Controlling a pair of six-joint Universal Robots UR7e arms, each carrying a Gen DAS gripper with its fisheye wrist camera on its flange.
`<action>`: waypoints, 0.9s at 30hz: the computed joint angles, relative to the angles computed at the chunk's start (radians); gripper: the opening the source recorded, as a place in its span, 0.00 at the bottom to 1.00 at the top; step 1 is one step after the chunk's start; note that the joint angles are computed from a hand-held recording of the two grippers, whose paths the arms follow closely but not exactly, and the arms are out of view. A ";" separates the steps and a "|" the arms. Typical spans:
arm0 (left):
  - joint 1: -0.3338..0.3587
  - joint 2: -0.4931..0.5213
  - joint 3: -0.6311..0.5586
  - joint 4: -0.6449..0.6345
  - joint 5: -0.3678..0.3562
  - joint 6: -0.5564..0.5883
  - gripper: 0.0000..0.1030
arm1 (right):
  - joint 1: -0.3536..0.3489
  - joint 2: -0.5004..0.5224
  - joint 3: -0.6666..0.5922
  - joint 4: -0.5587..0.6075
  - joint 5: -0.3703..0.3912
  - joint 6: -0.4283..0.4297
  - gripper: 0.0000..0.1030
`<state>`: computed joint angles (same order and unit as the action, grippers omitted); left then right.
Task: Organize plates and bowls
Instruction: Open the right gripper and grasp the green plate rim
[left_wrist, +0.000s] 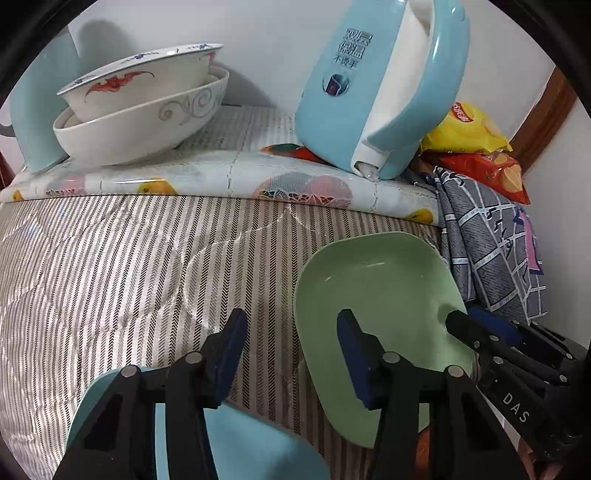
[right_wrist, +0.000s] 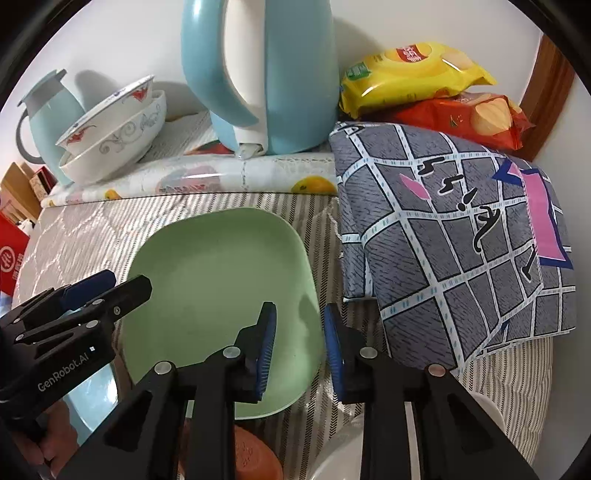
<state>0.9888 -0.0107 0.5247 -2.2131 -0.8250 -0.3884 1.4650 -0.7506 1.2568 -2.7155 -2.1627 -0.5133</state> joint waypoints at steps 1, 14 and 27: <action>0.001 0.009 -0.018 0.017 0.001 -0.003 0.43 | 0.000 0.004 -0.007 0.009 -0.004 0.003 0.22; 0.007 0.015 0.002 -0.024 -0.030 0.011 0.09 | 0.008 0.024 0.002 -0.091 -0.039 -0.049 0.06; -0.017 -0.158 0.265 -0.235 -0.013 0.050 0.09 | 0.067 -0.033 0.074 -0.173 -0.011 -0.076 0.06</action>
<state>0.9715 -0.1686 0.7892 -2.4478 -0.8379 -0.3382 1.5321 -0.7833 1.3311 -2.8887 -2.1734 -0.5896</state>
